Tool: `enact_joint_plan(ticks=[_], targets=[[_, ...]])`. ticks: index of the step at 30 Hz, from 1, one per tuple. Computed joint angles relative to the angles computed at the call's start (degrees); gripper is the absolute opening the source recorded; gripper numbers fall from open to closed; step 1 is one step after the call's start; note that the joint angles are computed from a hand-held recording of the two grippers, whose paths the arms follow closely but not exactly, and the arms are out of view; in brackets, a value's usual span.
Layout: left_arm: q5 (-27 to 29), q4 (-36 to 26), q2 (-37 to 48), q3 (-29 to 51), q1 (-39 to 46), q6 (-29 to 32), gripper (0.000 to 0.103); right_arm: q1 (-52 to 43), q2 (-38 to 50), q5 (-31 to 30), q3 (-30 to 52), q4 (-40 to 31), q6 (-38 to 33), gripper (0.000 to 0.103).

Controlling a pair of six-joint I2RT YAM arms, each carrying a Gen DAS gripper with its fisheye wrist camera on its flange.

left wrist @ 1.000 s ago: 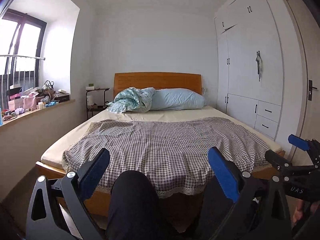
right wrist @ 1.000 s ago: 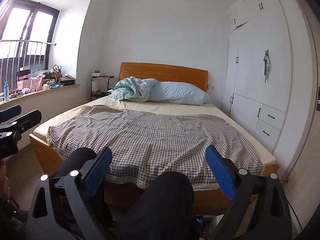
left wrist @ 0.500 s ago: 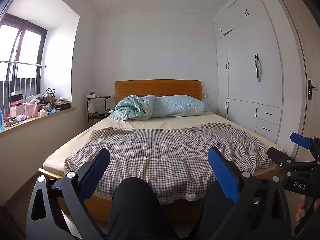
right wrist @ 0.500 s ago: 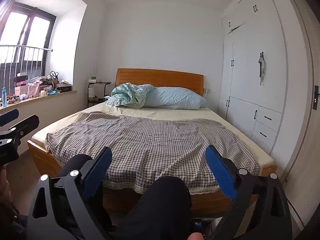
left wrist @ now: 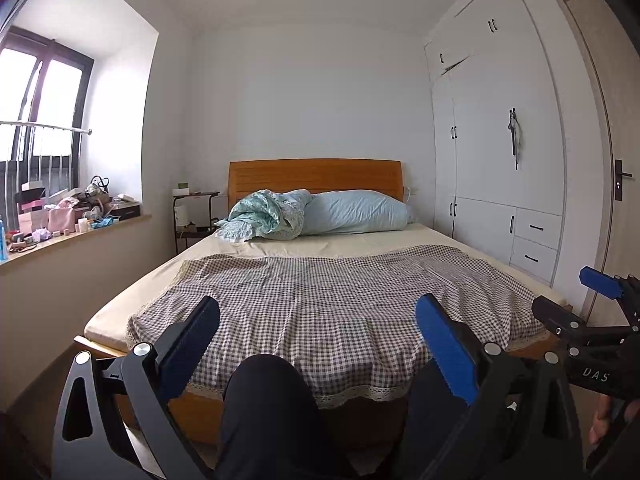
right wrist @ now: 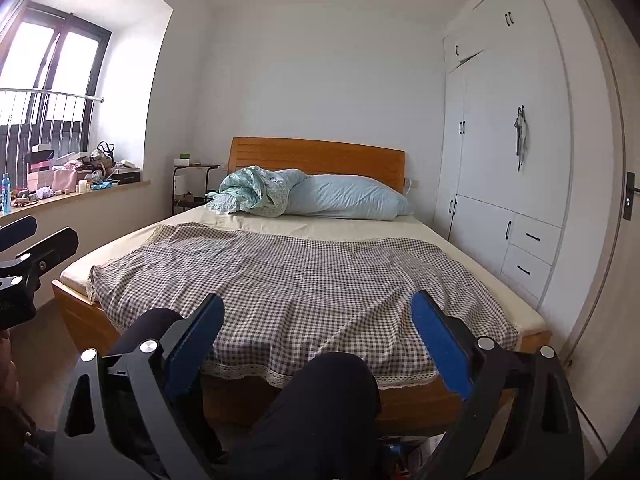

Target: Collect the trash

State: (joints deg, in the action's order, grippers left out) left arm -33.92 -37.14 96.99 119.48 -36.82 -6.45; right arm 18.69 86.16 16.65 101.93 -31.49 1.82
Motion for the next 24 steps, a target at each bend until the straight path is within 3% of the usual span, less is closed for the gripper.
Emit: enact_joint_plan(ticks=[24], targets=[[0.36, -0.33, 0.08, 0.04, 0.19, -0.24, 0.095, -0.79, 0.22, -0.83, 0.89, -1.26, 0.96, 0.090]])
